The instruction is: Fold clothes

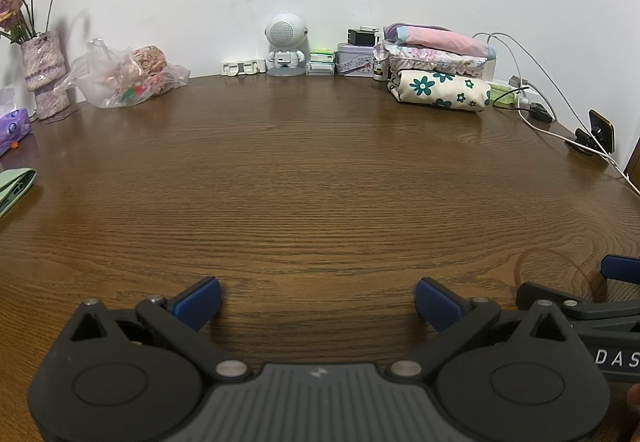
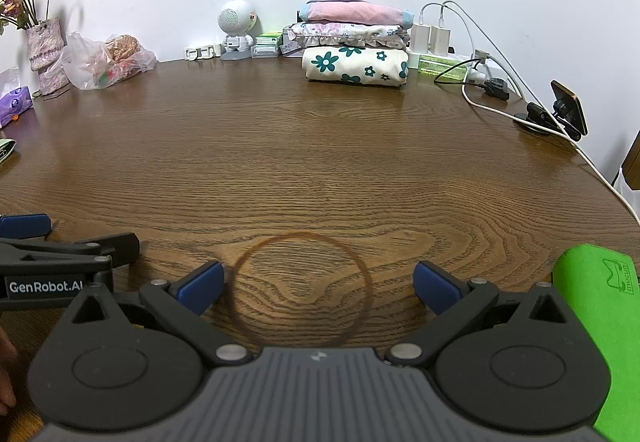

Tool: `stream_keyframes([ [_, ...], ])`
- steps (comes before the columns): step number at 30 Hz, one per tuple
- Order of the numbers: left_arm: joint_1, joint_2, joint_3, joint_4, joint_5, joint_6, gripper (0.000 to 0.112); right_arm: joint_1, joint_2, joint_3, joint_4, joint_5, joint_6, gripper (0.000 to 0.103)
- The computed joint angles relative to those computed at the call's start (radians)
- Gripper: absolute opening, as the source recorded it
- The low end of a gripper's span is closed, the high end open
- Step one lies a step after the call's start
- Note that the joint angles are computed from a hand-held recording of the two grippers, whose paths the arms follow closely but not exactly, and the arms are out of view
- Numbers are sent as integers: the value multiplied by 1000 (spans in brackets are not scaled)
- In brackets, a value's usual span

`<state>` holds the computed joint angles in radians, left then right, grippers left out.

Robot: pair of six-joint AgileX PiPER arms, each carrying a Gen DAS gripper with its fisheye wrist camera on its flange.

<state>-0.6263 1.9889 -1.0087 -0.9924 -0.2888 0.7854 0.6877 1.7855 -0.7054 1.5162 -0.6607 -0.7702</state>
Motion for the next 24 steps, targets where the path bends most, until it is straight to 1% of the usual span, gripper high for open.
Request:
stream_keyframes([
  [24,6,-4,0,4,10,-2,103,1,-2,-2,7,-1,-8,102],
])
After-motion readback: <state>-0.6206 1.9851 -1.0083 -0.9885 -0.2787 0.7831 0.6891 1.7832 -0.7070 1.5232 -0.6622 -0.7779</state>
